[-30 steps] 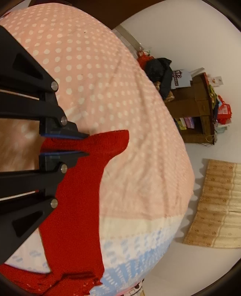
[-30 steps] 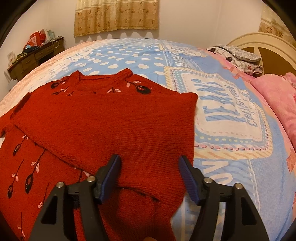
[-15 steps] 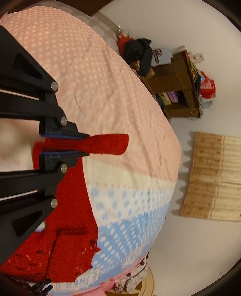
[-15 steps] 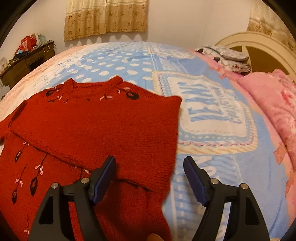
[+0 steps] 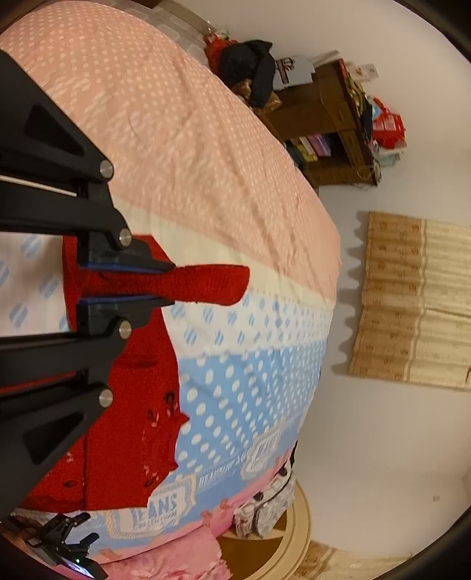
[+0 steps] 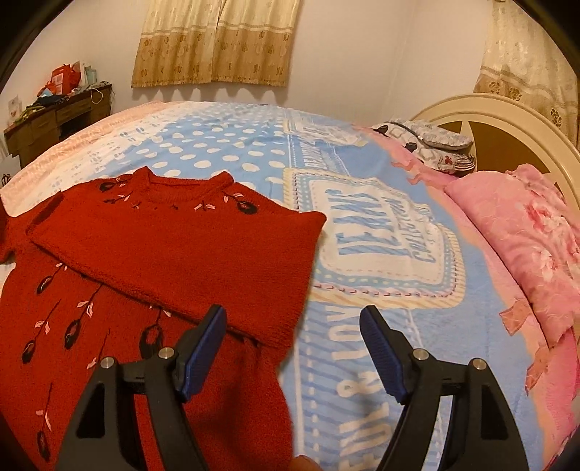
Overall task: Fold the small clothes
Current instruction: 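Carry the sleeve across the body with the left tool and release it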
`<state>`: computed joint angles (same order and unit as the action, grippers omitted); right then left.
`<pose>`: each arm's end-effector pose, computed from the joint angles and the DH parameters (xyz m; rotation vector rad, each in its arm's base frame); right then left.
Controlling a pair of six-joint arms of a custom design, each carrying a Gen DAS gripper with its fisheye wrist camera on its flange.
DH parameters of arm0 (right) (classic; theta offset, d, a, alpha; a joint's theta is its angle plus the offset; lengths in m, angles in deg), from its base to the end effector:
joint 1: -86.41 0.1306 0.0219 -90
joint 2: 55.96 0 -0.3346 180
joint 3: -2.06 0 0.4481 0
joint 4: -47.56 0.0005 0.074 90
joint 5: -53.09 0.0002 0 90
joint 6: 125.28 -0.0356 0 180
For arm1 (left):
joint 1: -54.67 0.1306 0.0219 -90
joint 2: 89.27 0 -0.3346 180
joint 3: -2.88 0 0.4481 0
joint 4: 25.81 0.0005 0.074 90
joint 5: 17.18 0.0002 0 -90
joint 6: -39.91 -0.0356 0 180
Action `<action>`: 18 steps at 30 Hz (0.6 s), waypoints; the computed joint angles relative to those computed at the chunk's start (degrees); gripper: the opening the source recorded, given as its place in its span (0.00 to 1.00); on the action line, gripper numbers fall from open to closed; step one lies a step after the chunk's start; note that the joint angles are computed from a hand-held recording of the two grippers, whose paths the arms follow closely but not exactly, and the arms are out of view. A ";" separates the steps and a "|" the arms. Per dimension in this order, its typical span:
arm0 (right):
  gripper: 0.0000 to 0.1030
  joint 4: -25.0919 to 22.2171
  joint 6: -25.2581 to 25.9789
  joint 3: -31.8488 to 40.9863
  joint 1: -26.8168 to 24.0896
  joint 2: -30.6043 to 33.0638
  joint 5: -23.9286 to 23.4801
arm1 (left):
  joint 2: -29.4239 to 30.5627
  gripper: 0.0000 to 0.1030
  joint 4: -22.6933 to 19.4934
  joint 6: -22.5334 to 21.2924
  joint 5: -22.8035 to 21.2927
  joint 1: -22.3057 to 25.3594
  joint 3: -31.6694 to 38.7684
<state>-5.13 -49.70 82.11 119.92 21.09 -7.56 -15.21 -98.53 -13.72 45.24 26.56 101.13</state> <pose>0.3953 0.2402 0.3999 -0.1631 2.3009 -0.2072 0.3679 -0.1784 0.5567 -0.3767 2.2661 0.0129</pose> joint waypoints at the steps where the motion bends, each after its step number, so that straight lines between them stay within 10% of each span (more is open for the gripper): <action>1: 0.74 0.03 -0.12 -0.28 0.04 -0.33 -0.09 | 0.90 0.10 0.01 -0.20 -0.13 -0.63 0.89; 18: 0.74 0.45 1.72 -5.64 -1.70 -6.20 -1.51 | 10.54 0.10 0.76 -1.07 -1.03 -7.05 11.10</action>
<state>-4.68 -47.98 76.47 118.22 14.89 -9.07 -4.66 -97.78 -14.79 44.21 19.51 112.23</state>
